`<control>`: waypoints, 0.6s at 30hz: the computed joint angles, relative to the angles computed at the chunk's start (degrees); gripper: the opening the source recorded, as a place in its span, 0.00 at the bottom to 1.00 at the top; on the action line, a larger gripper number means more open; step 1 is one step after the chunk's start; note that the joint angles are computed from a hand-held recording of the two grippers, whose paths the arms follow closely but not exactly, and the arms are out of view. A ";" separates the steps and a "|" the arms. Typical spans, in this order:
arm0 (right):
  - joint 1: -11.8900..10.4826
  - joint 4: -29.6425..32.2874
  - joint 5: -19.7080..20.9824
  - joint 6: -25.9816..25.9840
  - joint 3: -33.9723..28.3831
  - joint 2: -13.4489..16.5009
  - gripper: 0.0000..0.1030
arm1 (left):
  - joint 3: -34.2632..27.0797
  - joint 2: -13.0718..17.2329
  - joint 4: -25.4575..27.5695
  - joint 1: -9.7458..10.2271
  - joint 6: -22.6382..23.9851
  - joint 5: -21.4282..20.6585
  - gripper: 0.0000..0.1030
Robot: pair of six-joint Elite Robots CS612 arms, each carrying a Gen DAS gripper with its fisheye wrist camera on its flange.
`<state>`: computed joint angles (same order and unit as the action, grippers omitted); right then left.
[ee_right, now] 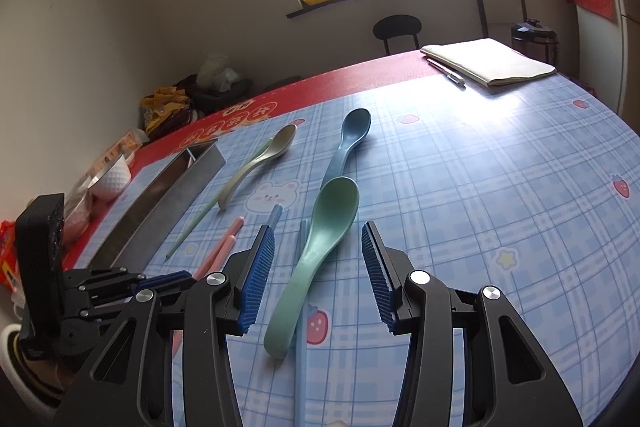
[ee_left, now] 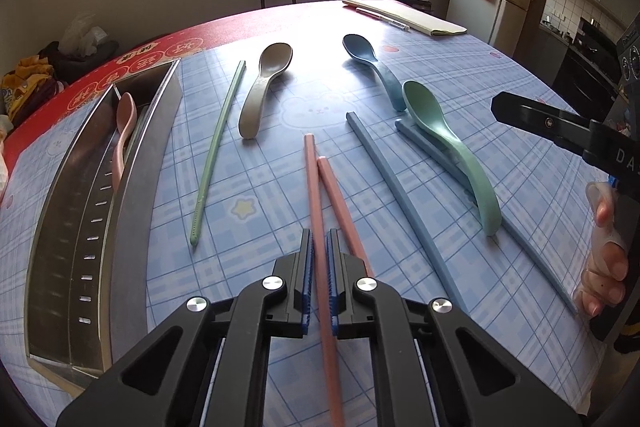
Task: Organize utensils
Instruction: 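Move the left tool to the pink chopstick and close on it, then lift the pink chopstick with the left tool while the right tool grasps the green spoon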
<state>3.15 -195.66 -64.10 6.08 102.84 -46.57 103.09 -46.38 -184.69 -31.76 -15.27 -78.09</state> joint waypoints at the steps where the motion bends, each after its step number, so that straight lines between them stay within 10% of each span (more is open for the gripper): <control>1: -0.01 0.10 0.06 0.06 -0.04 0.01 0.44 | 0.14 -0.04 -0.09 -0.12 -0.02 0.47 0.06; 18: 0.59 5.84 1.01 -3.38 -1.18 -0.07 0.43 | 3.36 0.08 -14.22 2.42 -8.75 -6.01 0.06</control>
<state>3.74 -189.82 -63.09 2.70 101.65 -46.64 106.45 -46.30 -198.91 -29.34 -24.02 -84.10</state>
